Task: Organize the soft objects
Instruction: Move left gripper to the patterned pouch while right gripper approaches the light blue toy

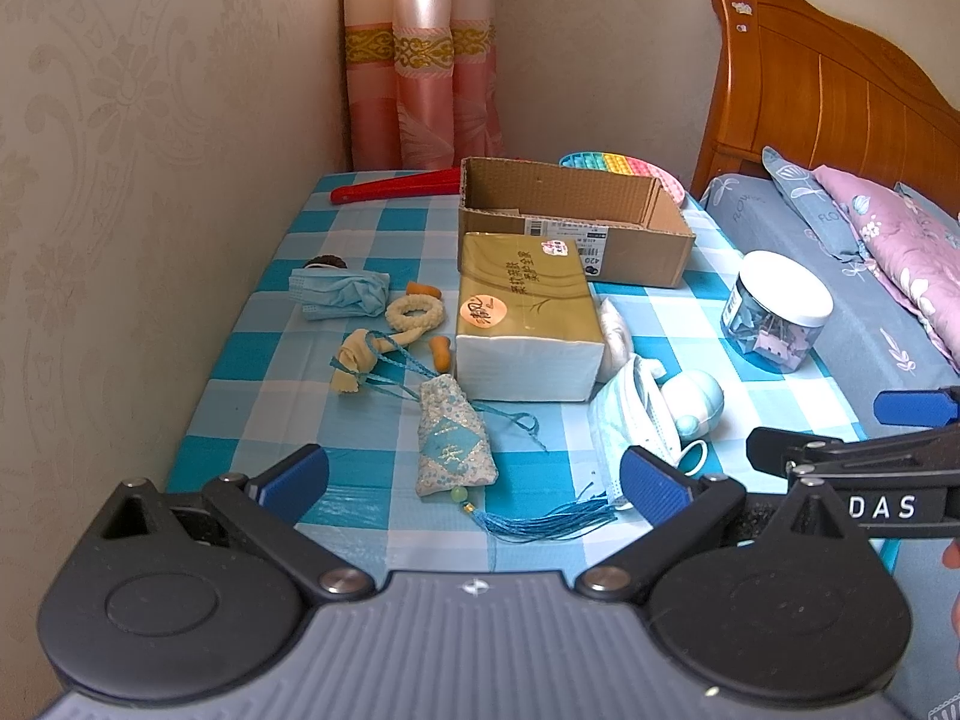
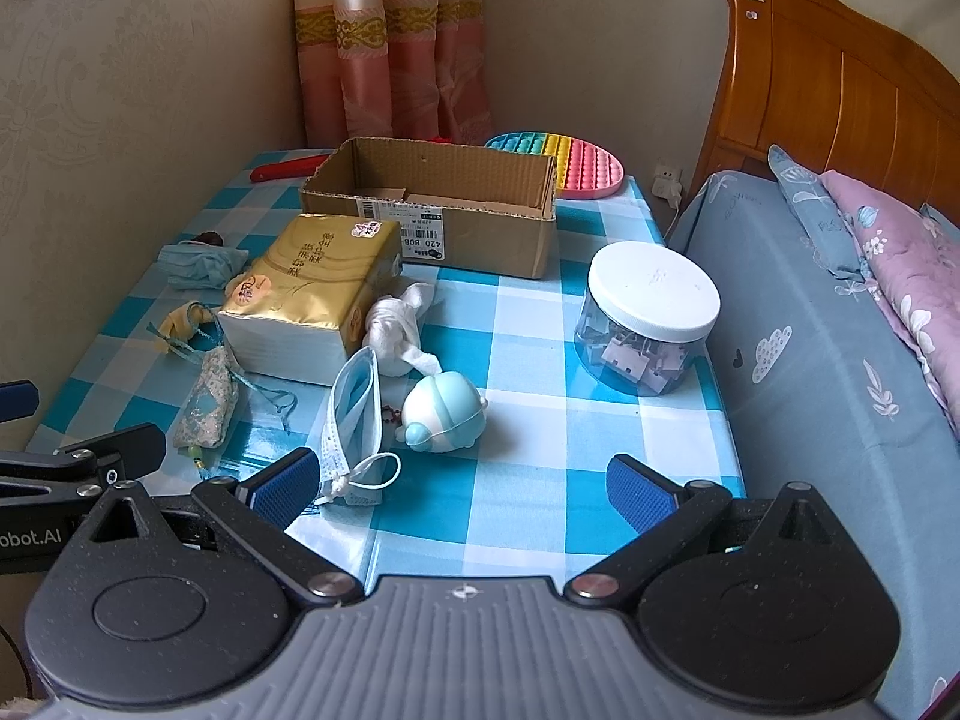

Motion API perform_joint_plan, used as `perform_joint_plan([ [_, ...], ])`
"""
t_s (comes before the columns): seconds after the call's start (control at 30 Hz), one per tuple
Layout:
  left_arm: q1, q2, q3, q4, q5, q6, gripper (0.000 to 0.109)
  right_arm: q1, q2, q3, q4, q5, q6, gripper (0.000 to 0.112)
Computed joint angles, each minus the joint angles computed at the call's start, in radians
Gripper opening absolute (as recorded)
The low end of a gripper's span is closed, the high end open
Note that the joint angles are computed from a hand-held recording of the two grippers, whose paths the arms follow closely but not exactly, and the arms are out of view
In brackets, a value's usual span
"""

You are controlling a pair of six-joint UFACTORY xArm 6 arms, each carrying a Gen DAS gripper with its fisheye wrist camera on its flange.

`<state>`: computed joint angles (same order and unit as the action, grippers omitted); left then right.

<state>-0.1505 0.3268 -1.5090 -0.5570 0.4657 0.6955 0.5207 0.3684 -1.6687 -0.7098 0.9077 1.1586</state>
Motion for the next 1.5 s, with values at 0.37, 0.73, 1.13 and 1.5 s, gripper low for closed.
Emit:
perform_joint_plan([
  [0.37,0.001,0.024,-0.033,-0.021,0.024,0.032,0.102,0.005,0.019,-0.020,-0.030,0.012,-0.013,0.103],
  [0.73,-0.003,0.049,-0.047,-0.102,-0.009,0.151,0.102,-0.005,0.029,-0.016,-0.071,-0.026,-0.041,0.103],
  [1.13,0.008,0.118,-0.096,-0.215,-0.014,0.294,0.102,-0.052,0.023,0.063,-0.123,-0.136,-0.114,0.103],
  [1.5,0.014,0.208,-0.172,-0.123,-0.009,0.227,0.102,-0.115,0.119,0.023,-0.061,-0.242,-0.170,0.103],
])
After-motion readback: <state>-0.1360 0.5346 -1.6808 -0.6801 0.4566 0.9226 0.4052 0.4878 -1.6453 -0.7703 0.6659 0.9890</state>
